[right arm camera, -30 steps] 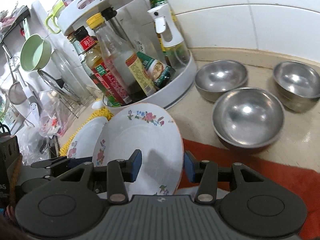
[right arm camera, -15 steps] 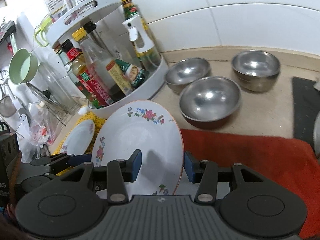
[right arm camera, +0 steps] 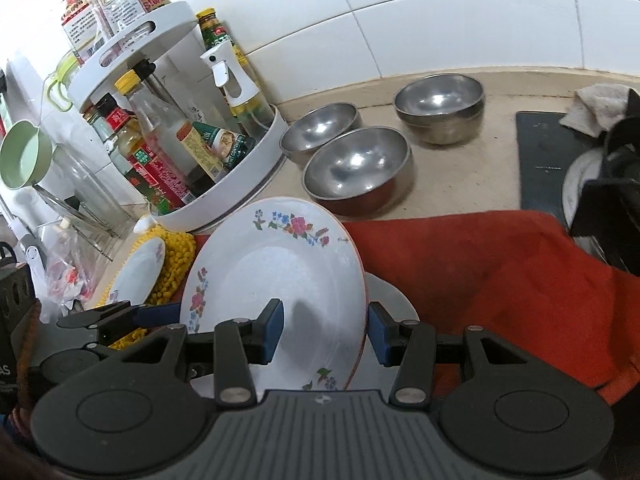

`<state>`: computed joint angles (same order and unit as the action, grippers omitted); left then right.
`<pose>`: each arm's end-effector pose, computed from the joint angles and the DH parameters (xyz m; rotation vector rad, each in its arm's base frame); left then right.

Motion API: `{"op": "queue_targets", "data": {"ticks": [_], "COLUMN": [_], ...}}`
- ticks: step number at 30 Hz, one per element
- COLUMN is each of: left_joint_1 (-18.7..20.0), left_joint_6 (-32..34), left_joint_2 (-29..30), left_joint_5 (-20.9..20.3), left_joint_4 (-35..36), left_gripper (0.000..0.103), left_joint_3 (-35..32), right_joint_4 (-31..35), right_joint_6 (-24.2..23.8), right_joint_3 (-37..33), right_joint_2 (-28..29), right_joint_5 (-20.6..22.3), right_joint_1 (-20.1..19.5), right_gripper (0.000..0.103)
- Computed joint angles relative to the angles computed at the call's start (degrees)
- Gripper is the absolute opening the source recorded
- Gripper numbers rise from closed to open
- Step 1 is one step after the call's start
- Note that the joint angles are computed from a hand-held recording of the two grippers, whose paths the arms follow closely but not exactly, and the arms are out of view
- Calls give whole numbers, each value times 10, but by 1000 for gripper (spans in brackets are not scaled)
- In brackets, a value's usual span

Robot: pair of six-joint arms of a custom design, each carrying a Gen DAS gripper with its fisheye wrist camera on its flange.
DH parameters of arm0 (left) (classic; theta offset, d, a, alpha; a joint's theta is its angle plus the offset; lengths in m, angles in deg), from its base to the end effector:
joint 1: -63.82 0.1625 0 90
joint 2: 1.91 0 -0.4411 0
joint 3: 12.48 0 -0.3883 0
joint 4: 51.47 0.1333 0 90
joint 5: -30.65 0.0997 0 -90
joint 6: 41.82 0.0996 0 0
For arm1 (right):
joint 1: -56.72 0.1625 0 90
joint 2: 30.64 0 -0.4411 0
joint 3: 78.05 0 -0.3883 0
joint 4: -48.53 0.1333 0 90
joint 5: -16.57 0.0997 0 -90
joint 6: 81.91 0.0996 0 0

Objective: Organize plates and bowls

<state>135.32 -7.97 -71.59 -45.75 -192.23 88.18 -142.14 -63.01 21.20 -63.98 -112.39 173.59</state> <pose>-0.0458 -0.6307 0.3189 1.1950 2.5646 -0.4437 0.3582 -0.5506 0.0437 -0.1039 -2.5507 1.0807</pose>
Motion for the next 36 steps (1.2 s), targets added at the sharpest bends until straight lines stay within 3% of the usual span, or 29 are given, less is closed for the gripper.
{"op": "queue_targets", "data": {"ticks": [23, 36], "left_joint_1": [-9, -8], "left_joint_6": [0, 11], "left_joint_2": [-17, -10], "left_joint_5": [21, 35], "left_joint_4": [29, 21], "left_gripper": [97, 98], "left_joint_3": [36, 44], "right_joint_4": [-2, 35], "right_joint_6": [58, 71], "right_joint_3": [52, 46], "right_joint_2": [-17, -10], "right_joint_5": [-24, -35], "right_joint_1": [15, 12], "right_gripper": [42, 43]}}
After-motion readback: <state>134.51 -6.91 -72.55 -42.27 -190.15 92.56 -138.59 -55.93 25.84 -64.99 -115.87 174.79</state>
